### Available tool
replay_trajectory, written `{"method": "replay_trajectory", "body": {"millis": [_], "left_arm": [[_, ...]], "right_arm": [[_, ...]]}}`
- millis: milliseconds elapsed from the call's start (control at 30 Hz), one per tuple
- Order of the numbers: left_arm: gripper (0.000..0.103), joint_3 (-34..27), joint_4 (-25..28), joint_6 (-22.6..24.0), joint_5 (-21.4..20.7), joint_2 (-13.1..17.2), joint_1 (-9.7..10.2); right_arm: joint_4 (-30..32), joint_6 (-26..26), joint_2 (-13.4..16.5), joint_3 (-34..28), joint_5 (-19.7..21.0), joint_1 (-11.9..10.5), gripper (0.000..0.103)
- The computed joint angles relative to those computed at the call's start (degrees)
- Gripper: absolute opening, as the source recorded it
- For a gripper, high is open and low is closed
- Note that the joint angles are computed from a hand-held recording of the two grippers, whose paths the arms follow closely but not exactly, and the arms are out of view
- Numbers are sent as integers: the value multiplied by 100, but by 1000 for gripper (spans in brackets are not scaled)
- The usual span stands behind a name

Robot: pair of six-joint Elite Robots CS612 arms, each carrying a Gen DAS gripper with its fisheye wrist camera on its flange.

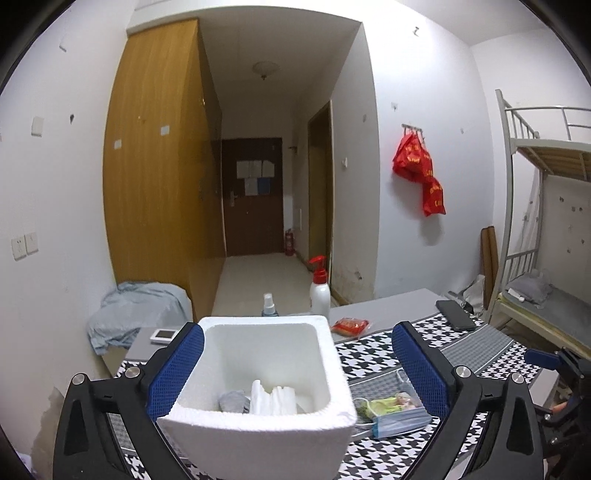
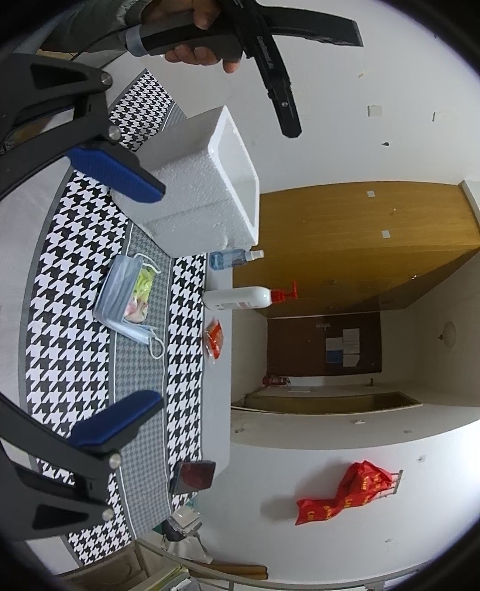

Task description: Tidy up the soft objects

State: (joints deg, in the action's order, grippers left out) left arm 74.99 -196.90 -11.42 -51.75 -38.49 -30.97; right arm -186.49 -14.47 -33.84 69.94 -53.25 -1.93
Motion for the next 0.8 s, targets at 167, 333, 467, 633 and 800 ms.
{"method": "replay_trajectory", "body": {"millis": [167, 333, 467, 633, 800], "left_arm": [[102, 75, -370, 360, 363, 8, -165], [102, 207, -513, 437, 194, -21, -253], [102, 316, -639, 325, 72, -17, -309], [102, 350, -832, 296, 336, 73, -431], [102, 463, -1007, 194, 221, 97, -493]], "right_arm": [[-235, 59, -104, 210, 64, -57, 103], [-392, 57, -177, 362, 116, -93, 103], [-432, -10, -240, 483, 95, -120, 103], [-598, 5, -305, 651, 72, -163, 103], [-880, -2, -322, 793, 39, -197, 103]]}}
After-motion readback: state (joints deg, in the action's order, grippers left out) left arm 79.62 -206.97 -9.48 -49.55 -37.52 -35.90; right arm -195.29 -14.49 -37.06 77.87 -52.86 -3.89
